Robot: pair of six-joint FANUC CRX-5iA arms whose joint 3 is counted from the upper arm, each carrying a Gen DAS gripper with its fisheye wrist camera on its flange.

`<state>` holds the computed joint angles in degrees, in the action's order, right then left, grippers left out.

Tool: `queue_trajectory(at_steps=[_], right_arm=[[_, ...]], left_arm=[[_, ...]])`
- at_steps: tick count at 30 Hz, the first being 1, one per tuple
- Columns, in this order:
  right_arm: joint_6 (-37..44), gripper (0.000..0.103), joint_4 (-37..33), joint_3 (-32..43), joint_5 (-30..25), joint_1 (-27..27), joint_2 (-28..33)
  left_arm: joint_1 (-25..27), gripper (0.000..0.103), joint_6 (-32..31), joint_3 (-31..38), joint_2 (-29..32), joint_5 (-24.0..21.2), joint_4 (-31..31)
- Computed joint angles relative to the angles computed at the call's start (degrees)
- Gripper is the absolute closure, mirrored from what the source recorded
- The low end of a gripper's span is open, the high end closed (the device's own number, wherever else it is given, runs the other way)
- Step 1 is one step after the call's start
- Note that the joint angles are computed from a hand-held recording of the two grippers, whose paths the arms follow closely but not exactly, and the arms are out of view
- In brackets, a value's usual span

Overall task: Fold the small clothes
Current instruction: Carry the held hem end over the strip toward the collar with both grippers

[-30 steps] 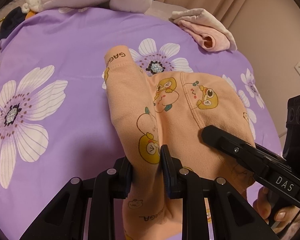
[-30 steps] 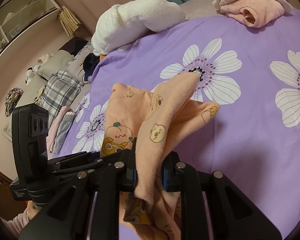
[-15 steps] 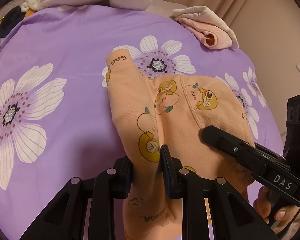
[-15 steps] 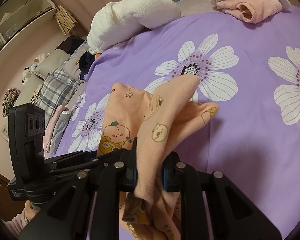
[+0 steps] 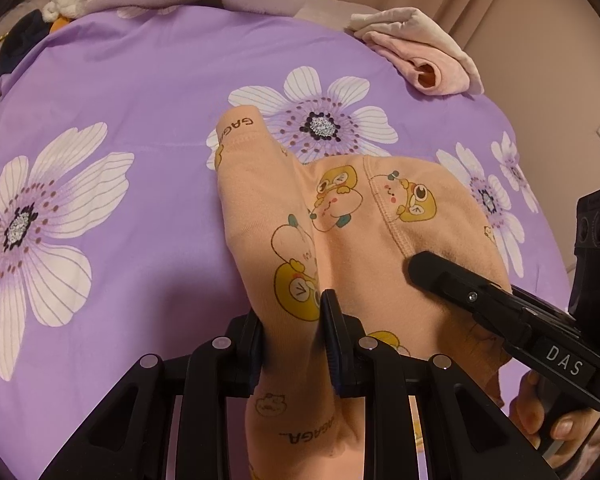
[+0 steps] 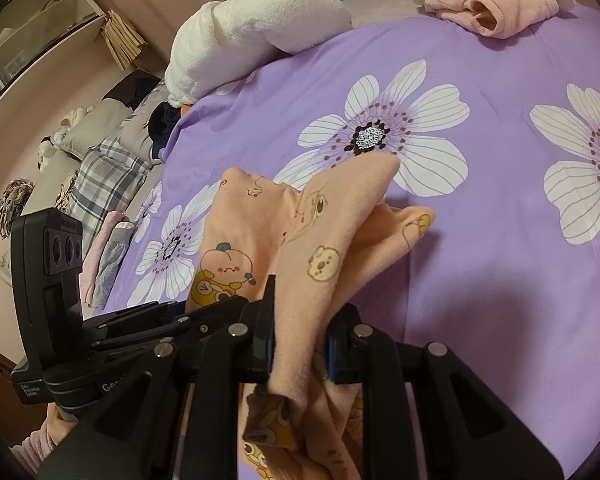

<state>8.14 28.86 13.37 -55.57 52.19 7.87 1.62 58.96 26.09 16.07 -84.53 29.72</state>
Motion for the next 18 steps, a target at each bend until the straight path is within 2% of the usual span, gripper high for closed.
queue_trajectory(at_steps=[18], right_arm=[[-1.15, 0.081, -0.97, -1.07, -0.36, -0.62, -0.24]], left_arm=[[-0.10, 0.080, 0.48, -0.15, 0.18, 0.42, -0.97]])
